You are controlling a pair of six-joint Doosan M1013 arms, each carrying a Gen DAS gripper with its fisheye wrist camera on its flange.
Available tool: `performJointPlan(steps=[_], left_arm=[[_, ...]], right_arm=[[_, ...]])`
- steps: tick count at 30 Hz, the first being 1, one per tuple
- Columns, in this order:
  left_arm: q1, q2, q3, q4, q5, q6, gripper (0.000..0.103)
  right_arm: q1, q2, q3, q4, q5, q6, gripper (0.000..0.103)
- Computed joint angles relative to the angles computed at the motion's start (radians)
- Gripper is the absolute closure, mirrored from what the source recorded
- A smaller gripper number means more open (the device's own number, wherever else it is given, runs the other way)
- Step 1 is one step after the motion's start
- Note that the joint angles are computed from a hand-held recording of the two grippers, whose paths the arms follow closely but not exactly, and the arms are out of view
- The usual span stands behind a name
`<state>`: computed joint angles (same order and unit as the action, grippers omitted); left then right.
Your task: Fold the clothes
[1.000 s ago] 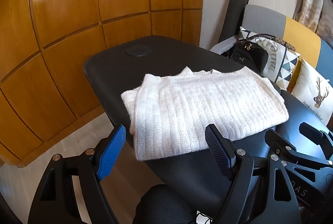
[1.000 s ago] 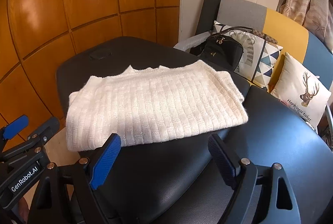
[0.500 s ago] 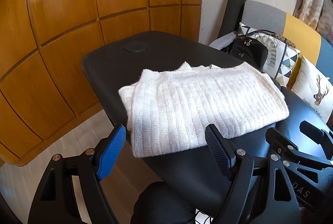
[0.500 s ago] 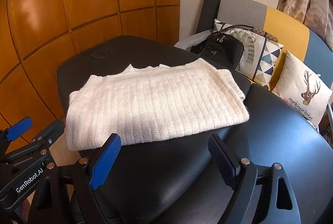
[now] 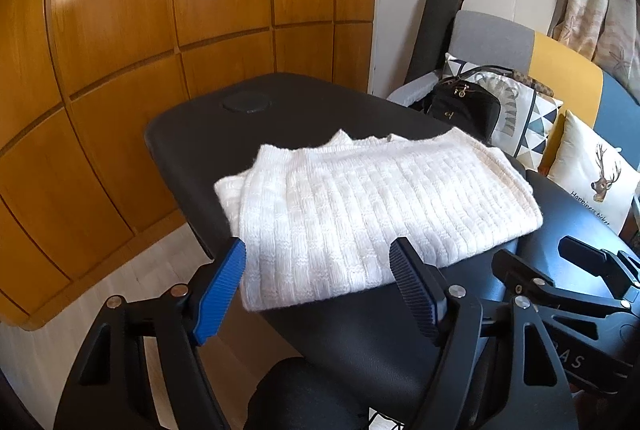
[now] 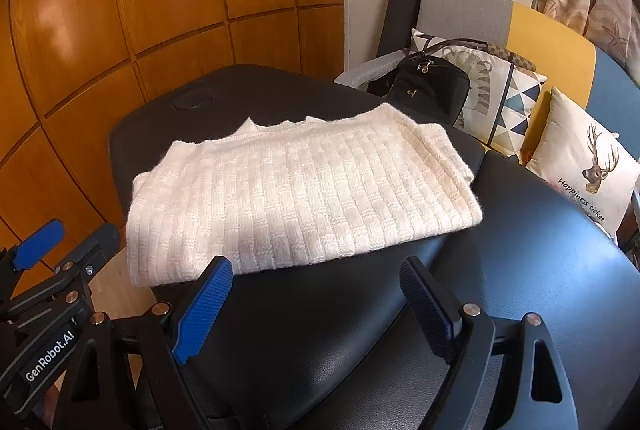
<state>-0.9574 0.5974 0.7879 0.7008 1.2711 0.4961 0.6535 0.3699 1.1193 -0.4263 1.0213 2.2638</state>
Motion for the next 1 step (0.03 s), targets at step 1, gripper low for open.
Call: performJointPlan(steps=[1], left_arm=[[0.002,0.001,-0.003,-0.012,0.001,0.005,0.025]], right_arm=[[-0.001,0.000,0.000,0.003,0.000,-0.001,0.015]])
